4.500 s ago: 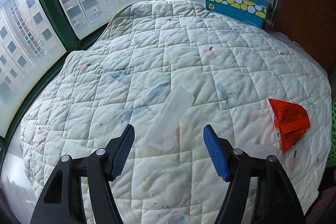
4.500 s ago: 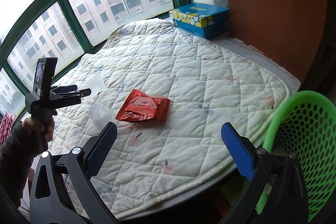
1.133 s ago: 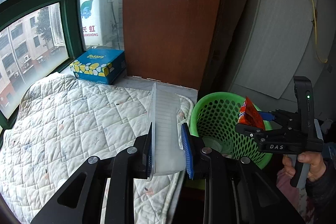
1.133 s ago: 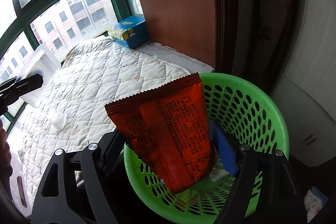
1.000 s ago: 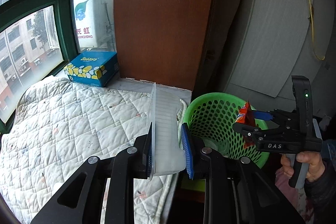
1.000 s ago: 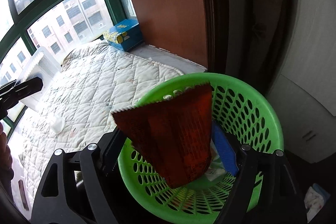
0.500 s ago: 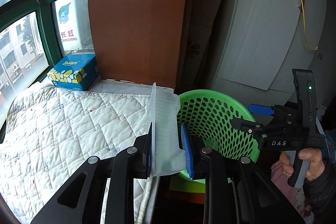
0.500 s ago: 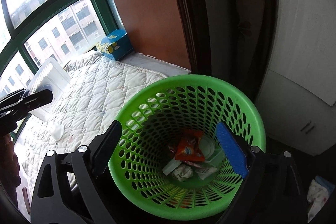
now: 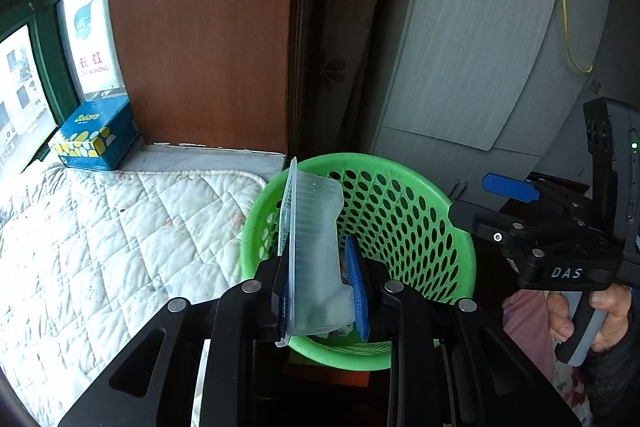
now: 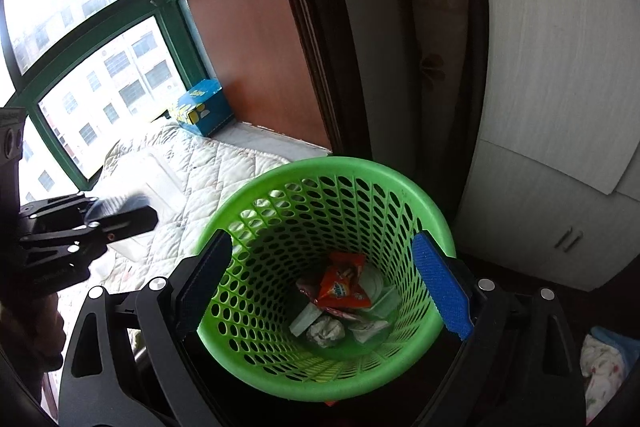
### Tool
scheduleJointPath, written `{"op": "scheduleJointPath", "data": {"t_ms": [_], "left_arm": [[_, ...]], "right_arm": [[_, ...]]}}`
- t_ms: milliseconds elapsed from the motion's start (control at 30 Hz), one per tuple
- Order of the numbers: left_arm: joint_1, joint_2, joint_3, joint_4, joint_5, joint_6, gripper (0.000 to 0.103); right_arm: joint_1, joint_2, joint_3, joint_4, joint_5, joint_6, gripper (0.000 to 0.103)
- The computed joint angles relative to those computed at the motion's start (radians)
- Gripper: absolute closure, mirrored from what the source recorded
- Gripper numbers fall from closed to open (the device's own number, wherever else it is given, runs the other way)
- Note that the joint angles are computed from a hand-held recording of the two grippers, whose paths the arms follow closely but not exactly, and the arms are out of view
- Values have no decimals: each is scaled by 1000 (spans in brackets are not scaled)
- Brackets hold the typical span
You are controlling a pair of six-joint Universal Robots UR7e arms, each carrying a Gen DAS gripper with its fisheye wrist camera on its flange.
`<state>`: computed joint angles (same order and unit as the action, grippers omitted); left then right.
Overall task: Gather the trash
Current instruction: 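Lower the clear sleeve into the wastebasket and open the left gripper, then move both grippers back over the mattress toward the clear plastic cup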
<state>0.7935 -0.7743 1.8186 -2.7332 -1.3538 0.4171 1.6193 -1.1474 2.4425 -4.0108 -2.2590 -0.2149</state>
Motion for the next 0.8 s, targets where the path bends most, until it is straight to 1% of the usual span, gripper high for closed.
{"op": "scheduleJointPath", "data": {"t_ms": [133,167,200,233,267,300,400,600,800], "left_arm": [[-7,23,-6,8,-11,-10,79],[-9,30,-8,4,-10,-11,77],[-11,36,-10,9,-11,-16,67],[-11,39,-9,3,-16,-18,60],[-13,42,-5,-6,-19,-14,60],[-16,44,-2,-13,-18,-11,58],[-18,41,7,-24,-23,-20,47],[-4,22,23,-47,-9,-54,47],[29,-22,56,-88,48,-81,47]], "right_arm": [[-7,-6,9,-17,7,5,12],[-5,-3,9,-20,5,9,12],[-6,-2,10,-24,6,12,12],[-6,-1,11,-28,7,14,12],[-7,-3,13,-30,8,17,12],[-8,-3,15,-30,11,21,12],[-13,-7,22,-29,17,28,12],[-4,-3,18,-22,26,23,12],[15,16,-3,-6,30,18,12]]}}
